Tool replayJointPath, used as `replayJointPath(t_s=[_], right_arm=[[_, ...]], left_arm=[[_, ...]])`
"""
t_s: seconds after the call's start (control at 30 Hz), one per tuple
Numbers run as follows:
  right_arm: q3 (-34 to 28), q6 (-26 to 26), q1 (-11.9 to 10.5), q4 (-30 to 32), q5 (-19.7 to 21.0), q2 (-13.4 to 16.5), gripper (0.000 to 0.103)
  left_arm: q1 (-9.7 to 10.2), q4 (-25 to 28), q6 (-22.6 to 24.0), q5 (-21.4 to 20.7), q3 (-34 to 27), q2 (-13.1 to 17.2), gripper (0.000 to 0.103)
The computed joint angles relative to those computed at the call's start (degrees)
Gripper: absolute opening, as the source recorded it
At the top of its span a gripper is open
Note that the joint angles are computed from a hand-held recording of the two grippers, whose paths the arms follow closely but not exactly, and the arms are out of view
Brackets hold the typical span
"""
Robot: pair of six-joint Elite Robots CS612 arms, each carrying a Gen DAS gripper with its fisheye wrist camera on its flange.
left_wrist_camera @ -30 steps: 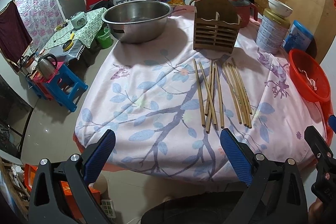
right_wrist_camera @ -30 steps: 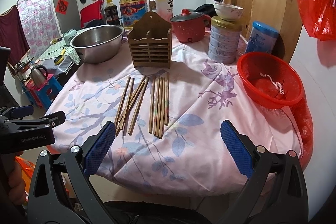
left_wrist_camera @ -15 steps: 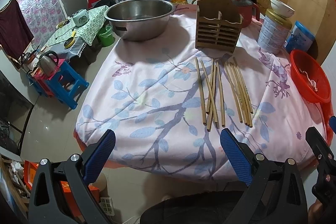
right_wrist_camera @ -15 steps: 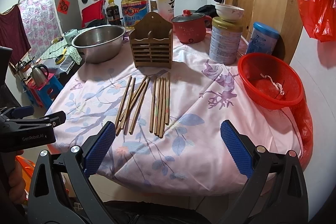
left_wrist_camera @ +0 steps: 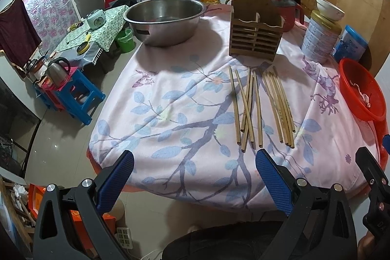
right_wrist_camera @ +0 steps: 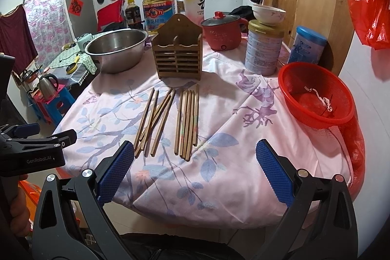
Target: Organize utensils
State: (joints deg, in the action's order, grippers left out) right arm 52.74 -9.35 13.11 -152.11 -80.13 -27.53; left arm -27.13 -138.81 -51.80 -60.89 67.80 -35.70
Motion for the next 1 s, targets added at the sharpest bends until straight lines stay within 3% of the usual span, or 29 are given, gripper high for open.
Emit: replayJointPath(t_s=[0.67,1.0], right_arm=[[-0.2,-0.25,0.09,1.09,0.57,0.01,0.097],[-4.25,-1.26,-1.48,7.12,2.66,2.03,0.097]], left_arm=[[0.13,4.16,-1.94,-0.46,-3.37,1.47,0.097],[0.92,7.07,-10.05,-2.01,-1.66,1.44,0.097]])
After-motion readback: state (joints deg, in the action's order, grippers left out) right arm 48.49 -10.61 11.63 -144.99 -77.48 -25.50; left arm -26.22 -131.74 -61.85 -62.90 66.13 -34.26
